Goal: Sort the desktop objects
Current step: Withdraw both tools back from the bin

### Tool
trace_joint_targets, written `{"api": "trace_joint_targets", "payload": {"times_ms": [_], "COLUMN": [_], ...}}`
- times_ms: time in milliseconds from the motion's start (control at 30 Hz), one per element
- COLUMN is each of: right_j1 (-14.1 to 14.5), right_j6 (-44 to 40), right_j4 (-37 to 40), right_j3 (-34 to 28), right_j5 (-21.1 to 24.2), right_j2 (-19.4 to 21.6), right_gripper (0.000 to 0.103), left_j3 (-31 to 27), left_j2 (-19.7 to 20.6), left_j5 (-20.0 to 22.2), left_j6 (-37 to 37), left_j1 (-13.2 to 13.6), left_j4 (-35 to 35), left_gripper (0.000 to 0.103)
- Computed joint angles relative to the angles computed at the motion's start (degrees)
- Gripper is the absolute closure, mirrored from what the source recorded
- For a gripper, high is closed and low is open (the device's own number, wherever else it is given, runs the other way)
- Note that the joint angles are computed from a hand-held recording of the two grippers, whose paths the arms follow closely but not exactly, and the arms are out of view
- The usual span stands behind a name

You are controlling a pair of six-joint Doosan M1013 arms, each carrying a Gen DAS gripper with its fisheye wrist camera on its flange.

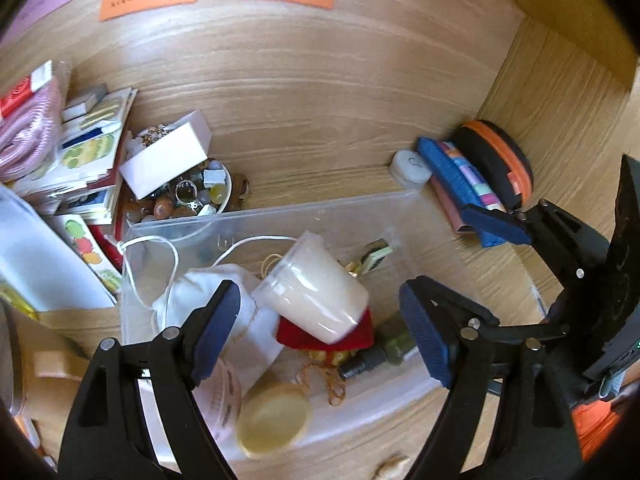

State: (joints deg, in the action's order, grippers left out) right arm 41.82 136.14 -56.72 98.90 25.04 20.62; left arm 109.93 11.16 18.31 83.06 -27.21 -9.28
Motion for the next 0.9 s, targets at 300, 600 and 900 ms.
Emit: {"api": "trace_joint_targets", "payload": {"times_ms": [300, 600, 900], "right_j1": [2.68, 4.54, 5.38], "right_j6": [15.75, 23.68, 32.22], "right_j4": [-15.12, -19.38, -21.31], "right_j3": [4.57, 9.18, 13.98], "right_j5": [3.12, 2.9, 0.07], "right_j2": [-3.8, -7.1, -9.38], "right_gripper": [0.029, 0.028, 0.021], "left_j3": [4.16, 9.18, 12.97], "left_j2": [-5.67, -9.77, -10.07], "left_j5": [-3.08, 0.8, 5.15], "left_j6": [-27.62, -61.13, -70.37], "left_j1": [-3.31, -8.29, -12.43], "left_j4": [26.64, 59.22, 67.15], "left_gripper": [0.009, 0.007, 0.007]}}
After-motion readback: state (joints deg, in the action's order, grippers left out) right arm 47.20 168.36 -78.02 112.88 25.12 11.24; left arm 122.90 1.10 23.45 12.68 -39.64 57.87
